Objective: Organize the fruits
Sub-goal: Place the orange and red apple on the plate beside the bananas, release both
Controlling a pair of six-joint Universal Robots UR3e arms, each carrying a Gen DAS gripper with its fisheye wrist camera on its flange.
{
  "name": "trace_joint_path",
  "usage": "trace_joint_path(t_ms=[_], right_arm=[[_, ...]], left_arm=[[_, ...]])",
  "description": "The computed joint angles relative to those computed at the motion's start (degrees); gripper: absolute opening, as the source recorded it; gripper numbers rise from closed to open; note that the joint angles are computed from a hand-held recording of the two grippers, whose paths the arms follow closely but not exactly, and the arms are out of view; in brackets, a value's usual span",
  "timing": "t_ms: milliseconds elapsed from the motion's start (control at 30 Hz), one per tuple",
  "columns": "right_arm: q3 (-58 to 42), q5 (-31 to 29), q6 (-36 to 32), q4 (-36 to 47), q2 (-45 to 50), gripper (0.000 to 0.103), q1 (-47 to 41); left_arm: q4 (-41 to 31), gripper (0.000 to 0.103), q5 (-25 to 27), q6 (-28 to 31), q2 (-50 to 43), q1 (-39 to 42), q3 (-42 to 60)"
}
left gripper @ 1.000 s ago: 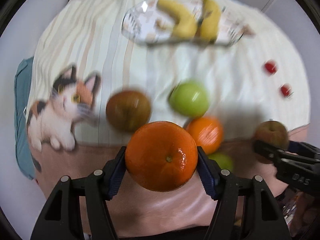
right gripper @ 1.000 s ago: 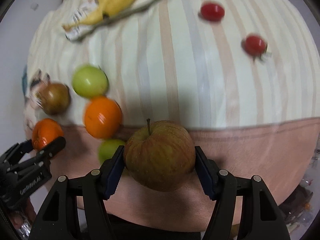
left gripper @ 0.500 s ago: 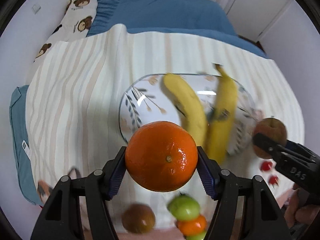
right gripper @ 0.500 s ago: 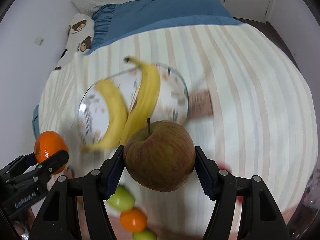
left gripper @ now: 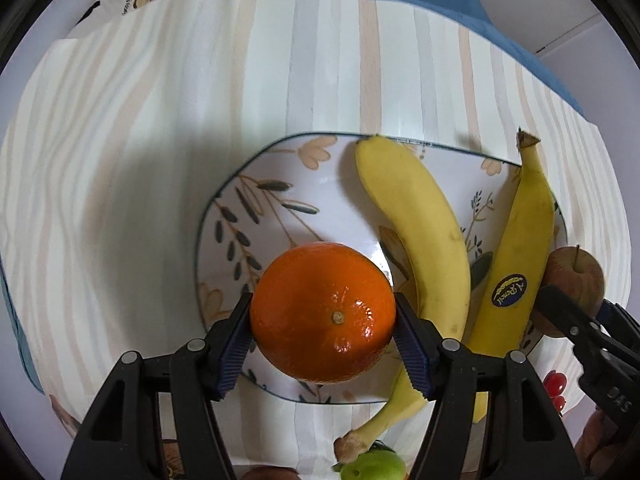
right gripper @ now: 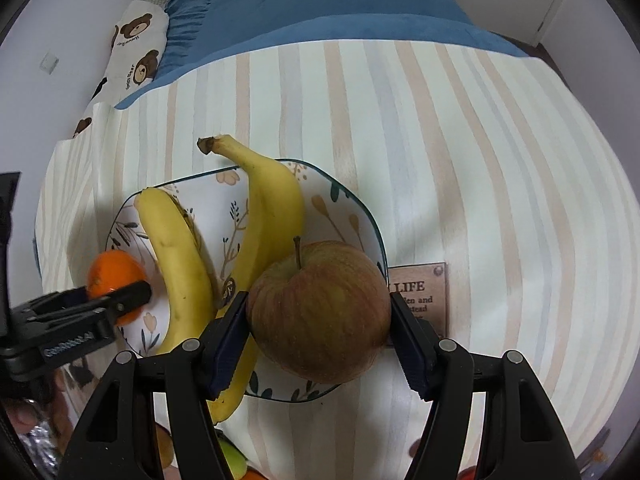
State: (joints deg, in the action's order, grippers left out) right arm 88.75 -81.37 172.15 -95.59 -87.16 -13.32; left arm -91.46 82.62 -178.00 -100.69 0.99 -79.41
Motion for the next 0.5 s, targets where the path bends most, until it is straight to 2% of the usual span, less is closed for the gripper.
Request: trace_joint_path(t_ms=[133,267,400,500], right_arm=[[1.1,0.6,-2.9,-0.1,-0.8,0.07,0.0],[-0.6,-2.6,-3.6,-0.1,0.8,0.071,3.2],[-2.6,-2.6,-3.1,1.8,1.2,0.073,3.4],[-3.4,-2.9,-2.2,1.9,1.1,0.076,3.9]], left_arm=[[1.8,0.064,0.9,-0.4,-1.3,-1.0,-0.4],[1.5,0.065,1.2,-1.2,-3.1,-1.8,0.8],[0.0,0.065,1.7,-3.3,-7.2,-2.9,6.1],[1.5,0.072,1.9,-3.2,-5.8,-2.3,5.2]])
